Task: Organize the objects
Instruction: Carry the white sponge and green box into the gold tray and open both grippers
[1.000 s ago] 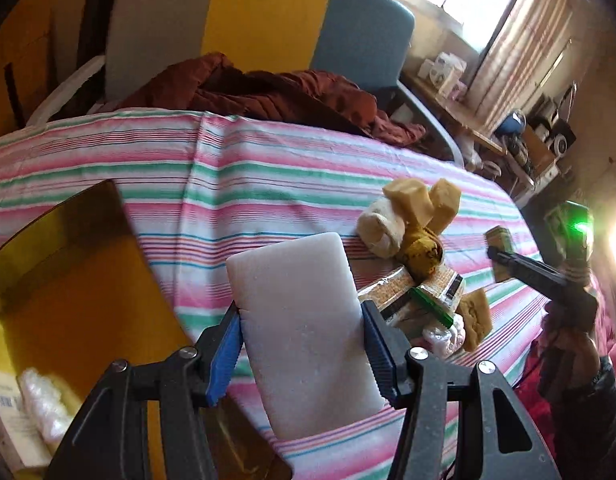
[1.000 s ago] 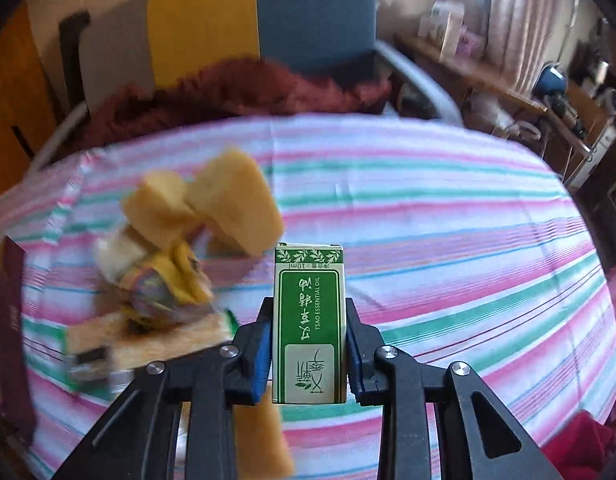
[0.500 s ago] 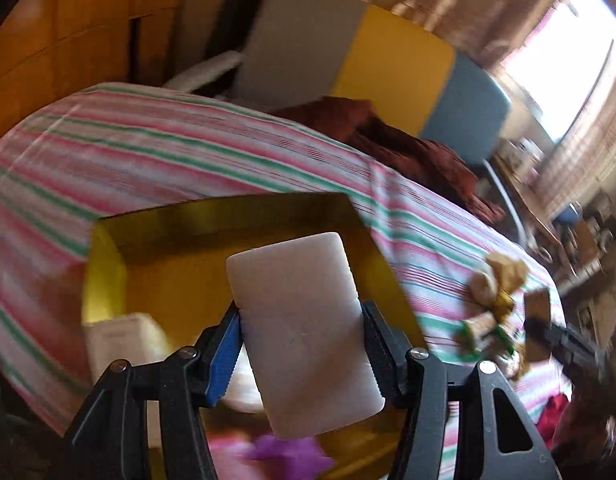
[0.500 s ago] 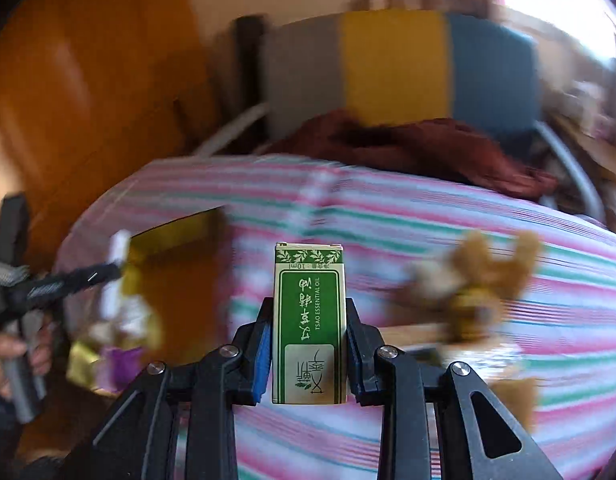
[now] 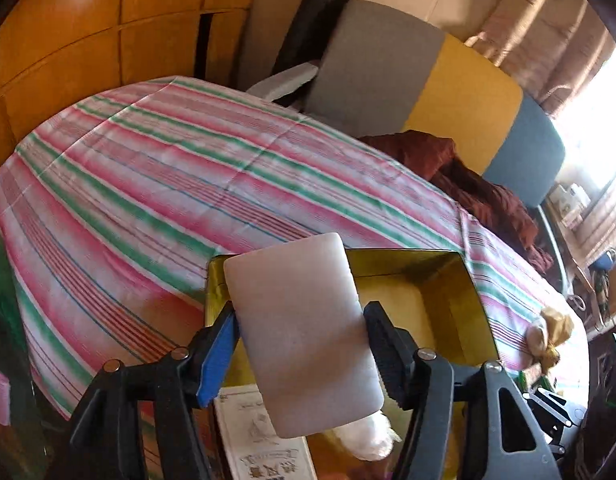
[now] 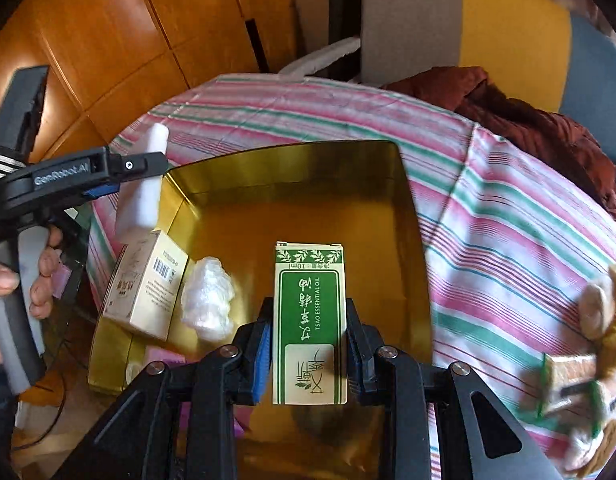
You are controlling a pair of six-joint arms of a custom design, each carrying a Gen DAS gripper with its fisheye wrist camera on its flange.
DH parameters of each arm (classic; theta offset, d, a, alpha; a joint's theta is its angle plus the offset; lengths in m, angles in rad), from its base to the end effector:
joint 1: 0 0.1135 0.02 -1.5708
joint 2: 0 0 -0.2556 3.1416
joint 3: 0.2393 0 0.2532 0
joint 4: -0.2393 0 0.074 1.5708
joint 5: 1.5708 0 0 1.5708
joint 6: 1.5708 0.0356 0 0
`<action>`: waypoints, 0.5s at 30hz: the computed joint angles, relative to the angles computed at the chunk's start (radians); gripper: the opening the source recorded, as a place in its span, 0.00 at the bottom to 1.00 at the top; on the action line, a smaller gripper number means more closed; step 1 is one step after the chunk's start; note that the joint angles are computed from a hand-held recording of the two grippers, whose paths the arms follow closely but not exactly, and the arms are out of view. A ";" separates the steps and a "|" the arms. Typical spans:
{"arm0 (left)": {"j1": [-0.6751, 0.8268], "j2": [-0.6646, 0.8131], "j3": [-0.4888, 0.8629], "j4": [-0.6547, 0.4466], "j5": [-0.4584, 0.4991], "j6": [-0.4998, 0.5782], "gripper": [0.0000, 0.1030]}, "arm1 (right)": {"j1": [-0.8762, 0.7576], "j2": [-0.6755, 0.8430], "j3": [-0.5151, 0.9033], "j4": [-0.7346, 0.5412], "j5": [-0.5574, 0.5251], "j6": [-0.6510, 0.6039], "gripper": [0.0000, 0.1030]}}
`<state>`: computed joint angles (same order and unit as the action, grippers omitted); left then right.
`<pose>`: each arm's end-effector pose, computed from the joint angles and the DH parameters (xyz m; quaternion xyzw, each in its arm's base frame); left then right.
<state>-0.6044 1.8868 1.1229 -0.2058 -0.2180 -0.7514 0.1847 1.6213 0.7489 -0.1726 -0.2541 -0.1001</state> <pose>0.3171 -0.2097 0.1399 -0.1018 0.9446 -0.1036 0.2944 0.2849 0.0623 0.1252 -0.1685 0.9435 0.1331 0.2524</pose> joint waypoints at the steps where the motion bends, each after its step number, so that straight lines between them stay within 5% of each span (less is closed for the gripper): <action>1: 0.004 0.000 -0.003 0.004 0.005 -0.005 0.63 | 0.019 0.025 0.020 0.007 0.017 0.021 0.31; 5: 0.017 -0.024 -0.054 0.045 0.034 -0.029 0.74 | 0.027 0.089 0.066 0.034 -0.065 0.075 0.48; 15: -0.086 -0.191 -0.226 0.052 -0.103 -0.110 0.73 | 0.030 -0.027 -0.045 0.049 -0.073 0.070 0.53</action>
